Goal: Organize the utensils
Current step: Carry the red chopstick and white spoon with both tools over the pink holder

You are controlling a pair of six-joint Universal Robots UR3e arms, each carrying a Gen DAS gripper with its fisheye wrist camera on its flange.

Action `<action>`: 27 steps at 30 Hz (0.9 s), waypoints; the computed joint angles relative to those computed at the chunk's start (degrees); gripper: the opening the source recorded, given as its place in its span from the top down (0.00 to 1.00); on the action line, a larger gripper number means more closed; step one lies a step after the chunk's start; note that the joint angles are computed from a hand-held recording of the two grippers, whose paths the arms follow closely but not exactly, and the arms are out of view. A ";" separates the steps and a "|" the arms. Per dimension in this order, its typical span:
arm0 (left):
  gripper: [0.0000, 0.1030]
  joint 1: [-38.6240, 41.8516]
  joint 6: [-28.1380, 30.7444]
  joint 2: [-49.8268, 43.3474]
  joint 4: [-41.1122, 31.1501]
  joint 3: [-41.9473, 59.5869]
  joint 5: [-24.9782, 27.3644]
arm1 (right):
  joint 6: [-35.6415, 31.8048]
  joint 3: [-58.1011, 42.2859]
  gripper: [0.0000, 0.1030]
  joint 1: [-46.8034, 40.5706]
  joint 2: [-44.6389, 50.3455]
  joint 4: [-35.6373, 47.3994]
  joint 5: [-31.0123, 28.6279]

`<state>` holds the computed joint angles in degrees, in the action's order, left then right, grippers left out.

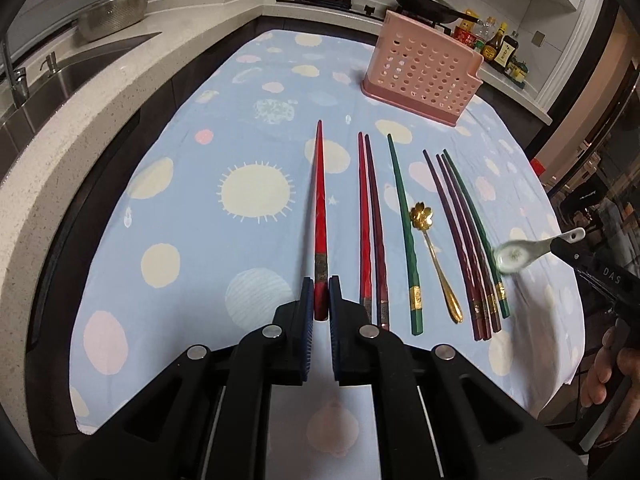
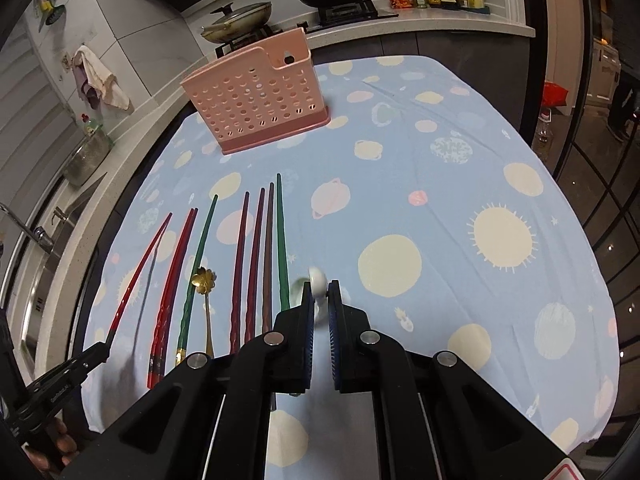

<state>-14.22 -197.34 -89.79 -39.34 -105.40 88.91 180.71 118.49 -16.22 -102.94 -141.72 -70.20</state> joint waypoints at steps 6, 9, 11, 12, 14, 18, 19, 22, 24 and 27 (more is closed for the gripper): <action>0.93 0.58 0.51 0.43 -1.60 5.31 0.81 | -0.13 -2.10 0.94 -0.57 -0.39 0.90 0.94; 0.93 1.02 1.17 -0.55 -2.41 9.80 1.25 | 0.08 -3.27 0.94 -0.69 -0.11 1.03 1.38; 0.93 1.38 1.74 -1.78 -2.98 13.64 1.61 | 0.23 -4.22 0.94 -0.86 0.32 1.05 1.83; 0.93 1.44 2.01 -2.38 -2.96 15.13 1.84 | 0.18 -4.71 0.94 -0.98 0.64 1.09 2.09; 0.93 1.75 2.57 -4.27 -3.37 19.47 2.30 | 0.27 -5.83 0.94 -0.98 1.49 0.99 2.38; 0.93 2.78 3.14 -8.41 -4.06 27.68 2.49 | 0.50 -8.61 0.94 -0.62 3.78 0.50 2.67; 0.93 2.92 3.25 -9.66 -4.26 29.90 2.66 | 0.66 -9.40 0.94 -0.53 4.50 0.37 2.76; 0.93 3.43 3.37 -13.67 -5.57 36.94 2.56 | 1.19 -12.16 0.94 -0.45 6.95 0.17 3.34; 0.93 3.48 3.63 -17.15 -7.40 43.11 2.94 | 1.33 -14.55 0.94 -0.21 8.89 0.26 3.31; 0.93 3.30 4.23 -22.01 -9.86 51.81 3.09 | 1.50 -18.96 0.94 0.18 12.42 -0.30 2.92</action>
